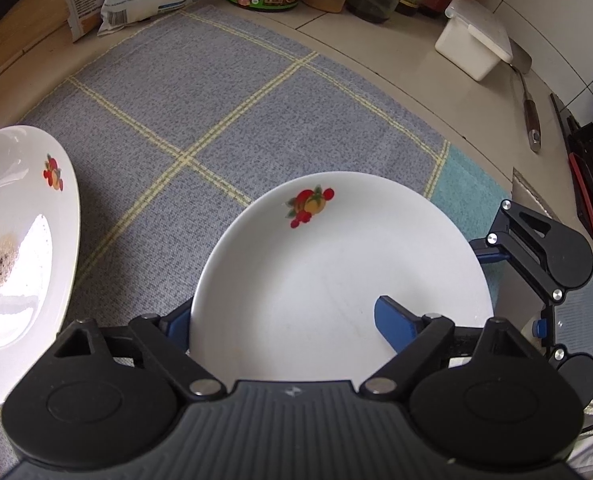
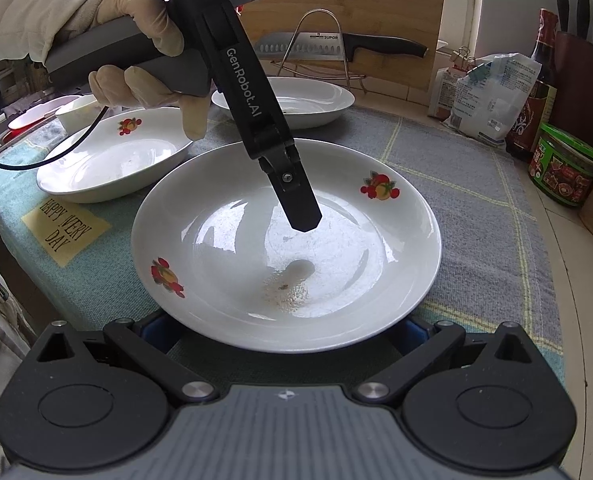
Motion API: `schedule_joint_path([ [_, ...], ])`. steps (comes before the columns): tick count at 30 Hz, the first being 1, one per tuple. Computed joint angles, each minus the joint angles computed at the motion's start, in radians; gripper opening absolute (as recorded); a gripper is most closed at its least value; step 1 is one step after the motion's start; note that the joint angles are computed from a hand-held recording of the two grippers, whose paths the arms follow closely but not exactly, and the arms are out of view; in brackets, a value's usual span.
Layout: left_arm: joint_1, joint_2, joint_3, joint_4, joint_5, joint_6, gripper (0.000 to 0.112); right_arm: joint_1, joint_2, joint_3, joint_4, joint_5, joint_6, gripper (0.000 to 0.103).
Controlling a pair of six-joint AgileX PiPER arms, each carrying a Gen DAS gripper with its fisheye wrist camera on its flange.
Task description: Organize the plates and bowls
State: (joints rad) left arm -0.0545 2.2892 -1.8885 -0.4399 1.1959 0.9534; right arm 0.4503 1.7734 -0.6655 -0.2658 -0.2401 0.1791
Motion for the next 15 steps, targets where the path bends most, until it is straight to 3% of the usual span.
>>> schedule_joint_path([
  [15, 0.008, -0.013, 0.016, -0.009, 0.001, 0.013, 0.087, 0.008, 0.003, -0.05, -0.102, 0.096, 0.109, 0.103],
])
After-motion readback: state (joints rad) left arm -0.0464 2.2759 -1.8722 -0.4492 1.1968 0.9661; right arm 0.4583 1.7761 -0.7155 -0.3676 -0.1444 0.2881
